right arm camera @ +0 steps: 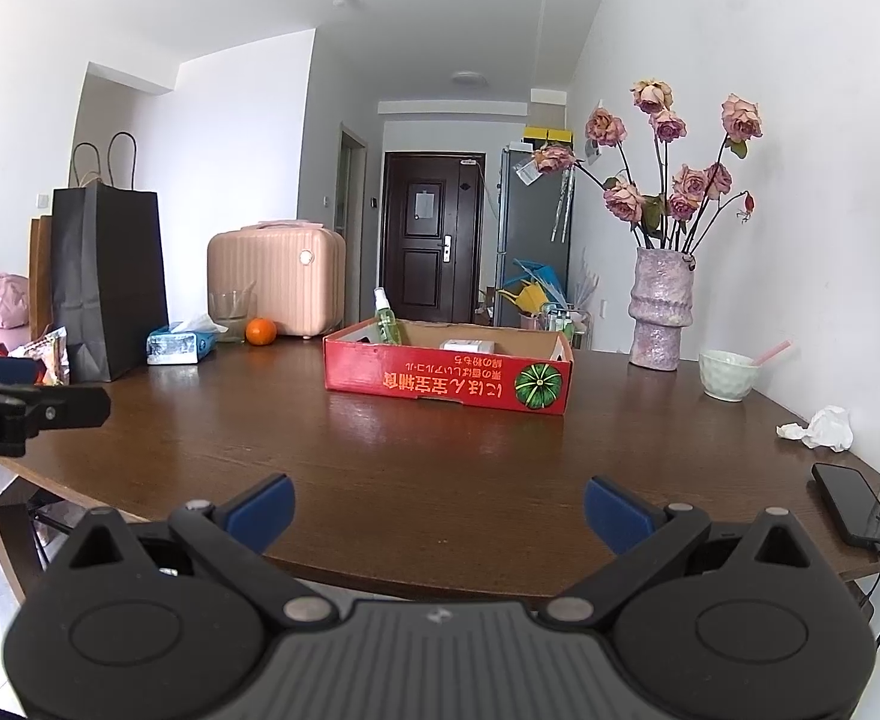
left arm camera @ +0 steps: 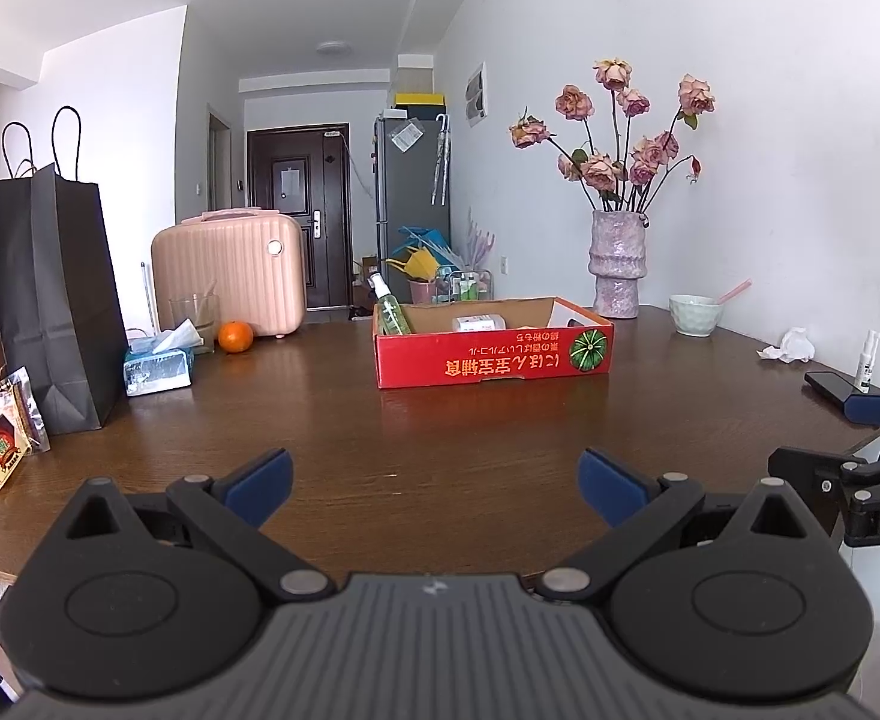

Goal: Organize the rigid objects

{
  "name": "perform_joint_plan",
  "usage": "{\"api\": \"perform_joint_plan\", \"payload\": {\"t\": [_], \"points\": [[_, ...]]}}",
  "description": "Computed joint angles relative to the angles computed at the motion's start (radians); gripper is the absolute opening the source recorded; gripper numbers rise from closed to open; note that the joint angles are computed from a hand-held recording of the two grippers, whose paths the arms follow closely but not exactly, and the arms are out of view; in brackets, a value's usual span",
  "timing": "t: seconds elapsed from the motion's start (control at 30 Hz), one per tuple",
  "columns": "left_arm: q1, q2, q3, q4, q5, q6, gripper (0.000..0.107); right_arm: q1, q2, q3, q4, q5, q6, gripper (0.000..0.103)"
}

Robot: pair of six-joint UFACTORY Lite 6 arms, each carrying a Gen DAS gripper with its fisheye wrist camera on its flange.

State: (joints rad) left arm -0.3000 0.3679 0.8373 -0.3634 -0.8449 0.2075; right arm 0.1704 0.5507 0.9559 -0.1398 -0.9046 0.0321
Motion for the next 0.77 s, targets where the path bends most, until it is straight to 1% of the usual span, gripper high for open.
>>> {"api": "perform_joint_plan", "payload": {"t": [0.5,0.67,0.77], "points": [[0.010,-0.003,-0.001,0.028,0.009,-0.022,0.103,0.004,0.003,0.004,0.002,0.008,-0.004,0.103],[-0.012,0.011,-0.007,-0.020,-0.047,0.025,0.103,0.003,0.008,0.002,-0.001,0.002,-0.004,0.103],[-0.007,0.014,-0.008,-0.010,-0.050,0.016,0.103,0.003,0.013,0.005,-0.001,0.003,-0.002,0.103]]}}
